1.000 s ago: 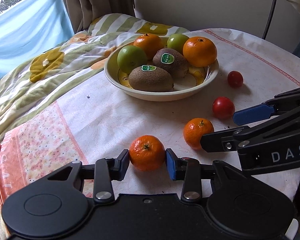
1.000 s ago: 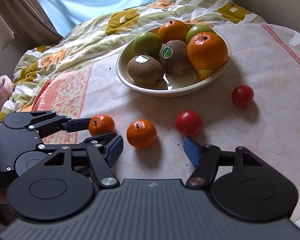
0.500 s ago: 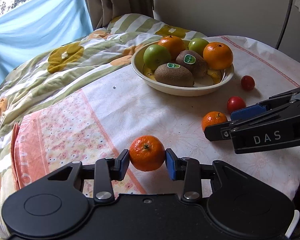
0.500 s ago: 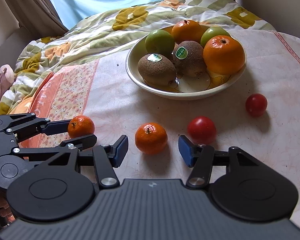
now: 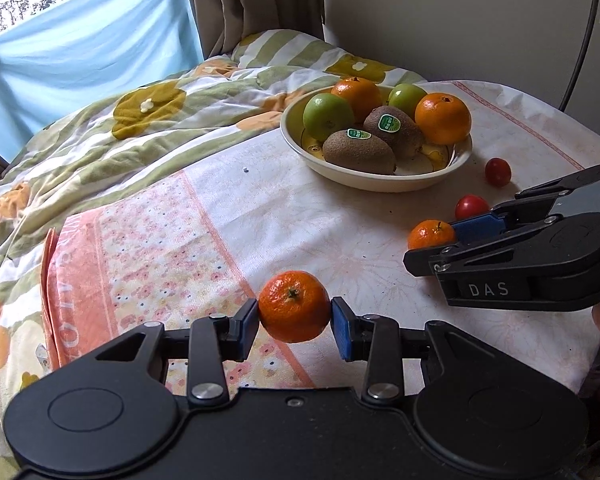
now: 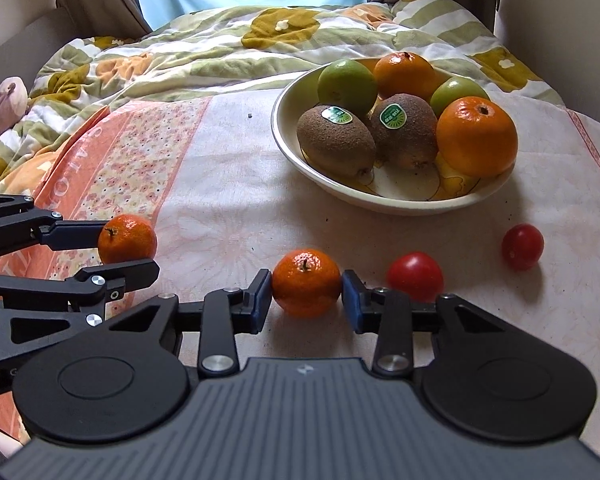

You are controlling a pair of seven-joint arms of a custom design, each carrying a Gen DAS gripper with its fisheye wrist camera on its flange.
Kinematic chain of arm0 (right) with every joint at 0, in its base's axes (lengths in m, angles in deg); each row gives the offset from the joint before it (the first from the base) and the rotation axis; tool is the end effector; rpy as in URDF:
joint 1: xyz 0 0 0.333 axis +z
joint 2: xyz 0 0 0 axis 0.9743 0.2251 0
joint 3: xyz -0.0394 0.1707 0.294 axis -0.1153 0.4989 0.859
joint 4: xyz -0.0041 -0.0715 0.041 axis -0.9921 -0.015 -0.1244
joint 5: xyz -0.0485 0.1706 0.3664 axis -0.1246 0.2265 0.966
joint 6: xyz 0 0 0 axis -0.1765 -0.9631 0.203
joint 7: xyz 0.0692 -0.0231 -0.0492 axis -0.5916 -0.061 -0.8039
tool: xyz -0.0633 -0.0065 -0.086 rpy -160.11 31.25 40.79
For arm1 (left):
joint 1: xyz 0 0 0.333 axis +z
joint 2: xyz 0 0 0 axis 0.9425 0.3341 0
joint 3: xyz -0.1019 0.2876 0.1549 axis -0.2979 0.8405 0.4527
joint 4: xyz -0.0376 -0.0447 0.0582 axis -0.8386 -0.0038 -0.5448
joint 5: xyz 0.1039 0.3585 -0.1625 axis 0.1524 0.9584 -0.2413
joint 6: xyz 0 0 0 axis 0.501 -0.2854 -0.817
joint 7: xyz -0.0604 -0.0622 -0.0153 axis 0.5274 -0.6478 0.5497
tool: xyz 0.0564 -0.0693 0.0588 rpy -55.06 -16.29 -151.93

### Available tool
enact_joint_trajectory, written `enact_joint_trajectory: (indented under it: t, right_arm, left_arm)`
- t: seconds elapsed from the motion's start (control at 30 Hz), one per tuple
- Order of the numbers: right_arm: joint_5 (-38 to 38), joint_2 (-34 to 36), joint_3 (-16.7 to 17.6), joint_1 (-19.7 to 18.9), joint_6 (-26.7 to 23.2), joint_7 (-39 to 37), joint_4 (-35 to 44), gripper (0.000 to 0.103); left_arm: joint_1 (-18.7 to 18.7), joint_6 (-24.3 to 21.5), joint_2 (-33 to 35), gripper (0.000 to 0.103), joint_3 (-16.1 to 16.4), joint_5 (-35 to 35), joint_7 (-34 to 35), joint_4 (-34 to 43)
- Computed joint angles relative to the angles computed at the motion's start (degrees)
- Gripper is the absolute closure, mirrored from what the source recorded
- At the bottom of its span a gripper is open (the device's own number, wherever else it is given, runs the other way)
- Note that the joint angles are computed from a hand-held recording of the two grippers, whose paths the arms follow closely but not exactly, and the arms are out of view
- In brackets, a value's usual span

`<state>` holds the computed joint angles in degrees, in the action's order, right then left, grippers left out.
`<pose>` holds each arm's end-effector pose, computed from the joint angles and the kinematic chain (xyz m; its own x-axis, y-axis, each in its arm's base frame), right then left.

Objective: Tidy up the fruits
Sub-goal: 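Carry the mandarin into the bowl and release it while the right tool carries its mandarin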

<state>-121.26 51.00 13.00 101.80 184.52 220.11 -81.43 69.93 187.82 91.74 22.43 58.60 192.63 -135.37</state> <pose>0.6467 0.2856 0.4418 -0.4642 -0.8788 -0.1107 -0.6712 0.4306 -0.6035 0.7382 -0.1685 0.4544 -0.8807 -0.4629 -0.1001 -0.3046 0.7154 -0.6288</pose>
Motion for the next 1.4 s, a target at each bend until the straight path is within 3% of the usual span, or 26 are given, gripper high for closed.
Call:
enact_joint_trajectory:
  t: [0.47,0.7,0.87,1.07,1.4]
  right_arm:
    - [-3.7,-7.9,1.6,0.2,-5.3,3.9,-2.3,0.051]
    - [-6.4,-12.7,2.7,-2.1,-5.0,5.1,-5.6,0.051]
    - [-7.3,-15.5,2.8,-5.1,-1.4,2.8,-8.3,0.051]
    - [-4.6,-17.4,2.0,-9.7,5.6,-5.1,-11.2,0.051]
    - [7.8,-15.5,0.2,-15.9,16.7,-24.6,-12.8,0.051]
  left_arm:
    - [1.1,-1.6,-6.0,0.06,-0.6,-6.8,0.5,-2.0]
    - [-0.6,0.7,-7.6,0.06,-0.5,-8.9,-0.5,-1.9]
    - [-2.8,4.0,-8.1,0.06,-0.4,-8.4,-4.4,-2.0]
    - [-6.6,8.1,-7.5,0.06,0.1,-3.7,-13.2,-1.7]
    - [-13.1,12.2,-2.9,0.06,2.3,9.5,-31.6,2.4]
